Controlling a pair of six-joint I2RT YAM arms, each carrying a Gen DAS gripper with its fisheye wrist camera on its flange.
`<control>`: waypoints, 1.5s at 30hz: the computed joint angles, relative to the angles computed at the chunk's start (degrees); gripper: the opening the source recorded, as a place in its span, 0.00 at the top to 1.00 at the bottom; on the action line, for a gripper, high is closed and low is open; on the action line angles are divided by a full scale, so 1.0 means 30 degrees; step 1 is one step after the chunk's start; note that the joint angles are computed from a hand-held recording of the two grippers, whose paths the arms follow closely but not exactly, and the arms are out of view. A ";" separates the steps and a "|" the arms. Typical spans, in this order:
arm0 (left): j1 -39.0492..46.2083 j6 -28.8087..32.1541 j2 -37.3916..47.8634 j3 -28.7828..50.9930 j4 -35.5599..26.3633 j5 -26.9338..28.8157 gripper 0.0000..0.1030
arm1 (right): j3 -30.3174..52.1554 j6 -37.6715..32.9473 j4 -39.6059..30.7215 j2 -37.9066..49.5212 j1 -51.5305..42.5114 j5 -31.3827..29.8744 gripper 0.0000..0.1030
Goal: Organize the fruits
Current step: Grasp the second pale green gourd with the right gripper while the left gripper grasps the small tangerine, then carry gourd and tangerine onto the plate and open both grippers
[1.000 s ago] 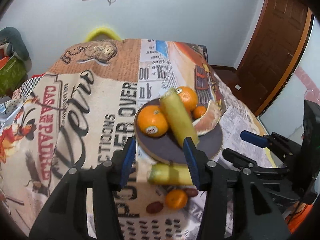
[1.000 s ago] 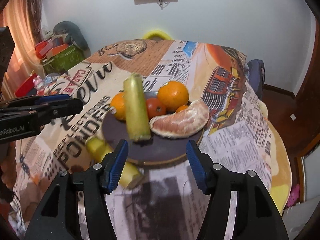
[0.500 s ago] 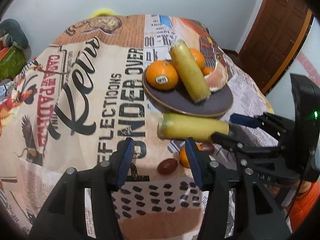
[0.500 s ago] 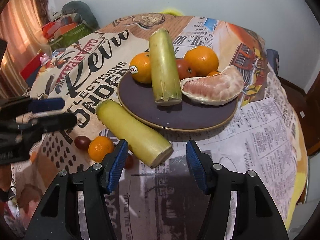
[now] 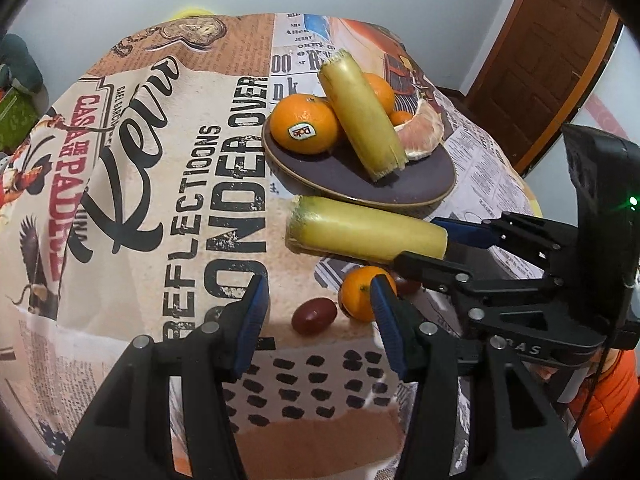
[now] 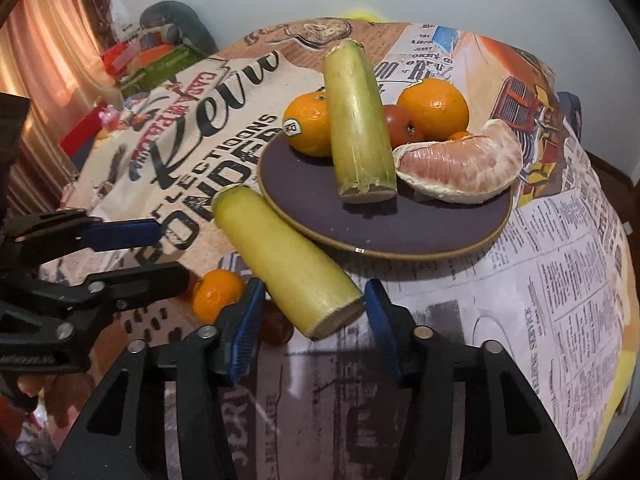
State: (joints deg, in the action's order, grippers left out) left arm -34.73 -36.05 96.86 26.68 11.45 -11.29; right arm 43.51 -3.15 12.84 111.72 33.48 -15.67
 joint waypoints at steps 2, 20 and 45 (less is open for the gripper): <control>-0.0174 -0.0054 -0.0110 -0.0043 -0.0049 0.0025 0.49 | -0.1024 -0.0196 0.0789 -0.0648 -0.0146 0.0164 0.59; -0.1964 -0.0253 0.1575 0.1933 -0.0868 -0.0375 0.49 | -0.6451 -0.2607 0.0019 -0.5274 -0.3636 0.0848 0.65; -0.1473 0.0720 0.2905 0.2455 0.0112 -0.0549 0.67 | -0.2709 -0.1490 0.0114 -0.1927 -0.2623 0.0487 0.67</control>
State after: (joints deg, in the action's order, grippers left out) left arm -39.15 -33.89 105.58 34.05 11.79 -12.94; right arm 35.38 -7.62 13.18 105.94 25.61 -14.20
